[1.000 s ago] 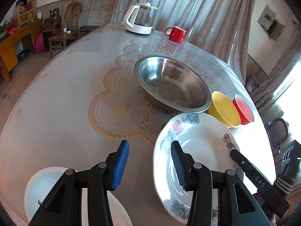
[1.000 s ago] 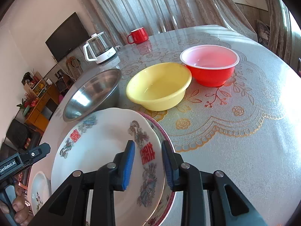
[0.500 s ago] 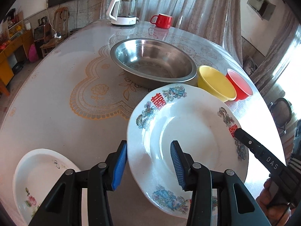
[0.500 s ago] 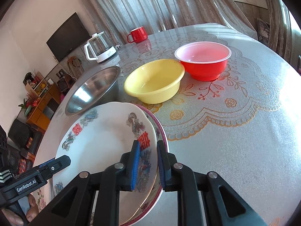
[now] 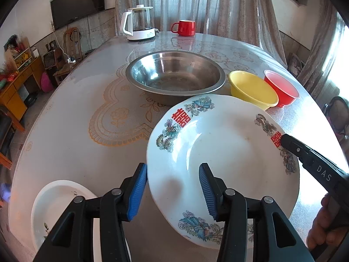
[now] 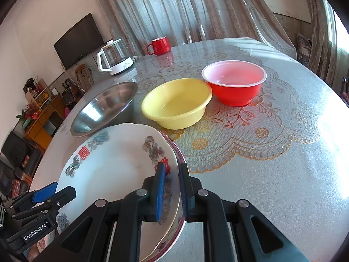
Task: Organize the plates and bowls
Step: 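Lower the double-happiness plate onto the purple-floral plate and open both tools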
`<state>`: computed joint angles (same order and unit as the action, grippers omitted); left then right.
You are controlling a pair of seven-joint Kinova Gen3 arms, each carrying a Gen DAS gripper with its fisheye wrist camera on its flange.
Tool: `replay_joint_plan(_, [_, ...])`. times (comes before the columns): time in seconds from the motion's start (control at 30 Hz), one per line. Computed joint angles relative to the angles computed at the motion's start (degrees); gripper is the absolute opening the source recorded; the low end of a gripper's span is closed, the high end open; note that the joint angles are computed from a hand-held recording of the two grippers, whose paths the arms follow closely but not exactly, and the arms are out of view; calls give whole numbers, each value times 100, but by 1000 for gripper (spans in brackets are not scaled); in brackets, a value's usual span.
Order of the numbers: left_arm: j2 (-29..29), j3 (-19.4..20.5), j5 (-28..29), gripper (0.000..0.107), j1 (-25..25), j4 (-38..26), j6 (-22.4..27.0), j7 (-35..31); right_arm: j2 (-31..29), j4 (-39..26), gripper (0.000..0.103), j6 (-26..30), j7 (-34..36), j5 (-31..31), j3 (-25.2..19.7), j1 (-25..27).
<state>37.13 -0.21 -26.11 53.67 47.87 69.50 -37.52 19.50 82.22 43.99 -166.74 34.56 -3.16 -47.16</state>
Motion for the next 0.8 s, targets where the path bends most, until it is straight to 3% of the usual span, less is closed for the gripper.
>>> replay_joint_plan(0.2, [-78,25,37,48,-31,138,-113,-218,50,-108,12,128,6,11,11,-26])
replay_joint_plan(0.37, [-586,211,412,47,-465,859,-885,-99,286,-568,11,791,185,282,85,-277])
replay_joint_plan(0.6, [-748,613,1370,46,-1210,1130,-1327,-543,253,-503,11,726,152,166,54,-210])
replay_joint_plan(0.8, [-962,718,2075,45,-1640,1611,-1763,-399,189,-399,12,592,84,124,31,-165])
